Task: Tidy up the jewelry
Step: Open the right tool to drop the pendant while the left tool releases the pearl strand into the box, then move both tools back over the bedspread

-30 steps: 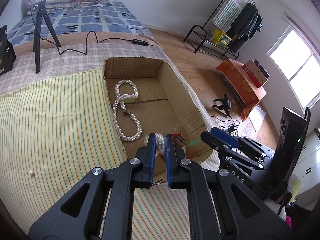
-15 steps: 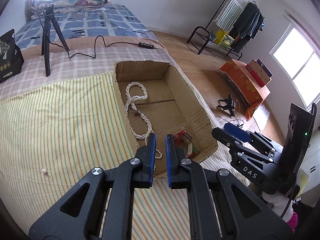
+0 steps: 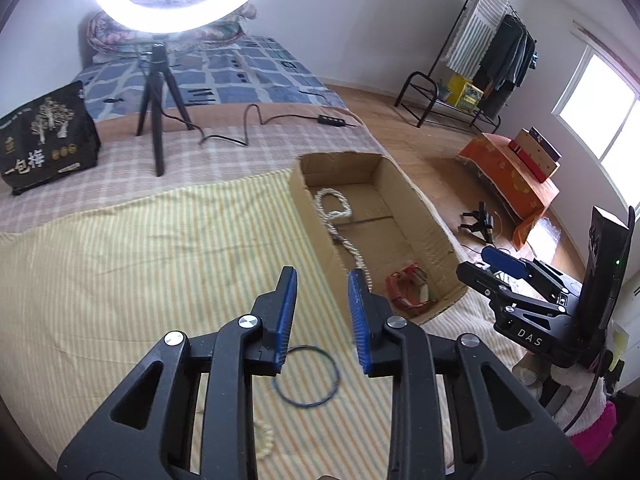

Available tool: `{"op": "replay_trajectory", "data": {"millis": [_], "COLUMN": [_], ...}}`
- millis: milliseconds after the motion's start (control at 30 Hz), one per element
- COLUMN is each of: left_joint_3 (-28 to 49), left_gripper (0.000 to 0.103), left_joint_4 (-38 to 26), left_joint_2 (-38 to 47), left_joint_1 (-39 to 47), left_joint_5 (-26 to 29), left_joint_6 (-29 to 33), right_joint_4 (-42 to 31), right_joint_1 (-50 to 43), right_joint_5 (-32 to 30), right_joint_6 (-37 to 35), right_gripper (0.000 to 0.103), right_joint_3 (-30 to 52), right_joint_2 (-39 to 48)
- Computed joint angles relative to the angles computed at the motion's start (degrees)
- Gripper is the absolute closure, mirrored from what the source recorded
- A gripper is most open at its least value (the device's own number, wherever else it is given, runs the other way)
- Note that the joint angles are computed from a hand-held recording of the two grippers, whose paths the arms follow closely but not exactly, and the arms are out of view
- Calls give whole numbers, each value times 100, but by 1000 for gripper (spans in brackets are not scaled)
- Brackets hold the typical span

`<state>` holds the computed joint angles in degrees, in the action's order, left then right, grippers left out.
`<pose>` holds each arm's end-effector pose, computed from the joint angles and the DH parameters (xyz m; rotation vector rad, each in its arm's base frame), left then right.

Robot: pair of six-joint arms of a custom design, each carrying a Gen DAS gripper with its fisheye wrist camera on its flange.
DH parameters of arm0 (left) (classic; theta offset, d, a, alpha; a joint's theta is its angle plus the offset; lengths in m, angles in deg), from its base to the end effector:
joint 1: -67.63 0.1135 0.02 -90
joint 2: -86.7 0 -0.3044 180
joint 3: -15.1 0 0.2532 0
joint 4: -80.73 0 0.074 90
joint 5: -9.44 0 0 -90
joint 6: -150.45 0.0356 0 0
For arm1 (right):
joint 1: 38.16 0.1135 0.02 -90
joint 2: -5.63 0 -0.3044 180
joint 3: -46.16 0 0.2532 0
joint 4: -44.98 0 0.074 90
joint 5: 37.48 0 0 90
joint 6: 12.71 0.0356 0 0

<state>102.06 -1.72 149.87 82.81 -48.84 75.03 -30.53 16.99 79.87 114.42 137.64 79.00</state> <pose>0.1676 0.0261 0.3982 0.1814 2.4369 -0.4934 0.1451 0.1798 0.3949 -0.2083 2.4098 0.1019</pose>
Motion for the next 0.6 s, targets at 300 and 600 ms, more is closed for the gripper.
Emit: {"op": "replay_trajectory", "data": {"millis": [300,600], "left_joint_3": [297,248], "left_gripper": [77,77], "left_joint_4": [-894,-1302], "left_joint_2": [407,860], "left_joint_1": [2088,3282], "left_joint_5": [595,669], "left_joint_6": [1950,3234], "right_joint_4": [206,483], "right_joint_1": [572,1150], "right_joint_5": [50,-191], "right_joint_6": [-48,-201], "right_gripper": [43,43], "right_joint_3": [288,520], "right_joint_2": [433,1001]}}
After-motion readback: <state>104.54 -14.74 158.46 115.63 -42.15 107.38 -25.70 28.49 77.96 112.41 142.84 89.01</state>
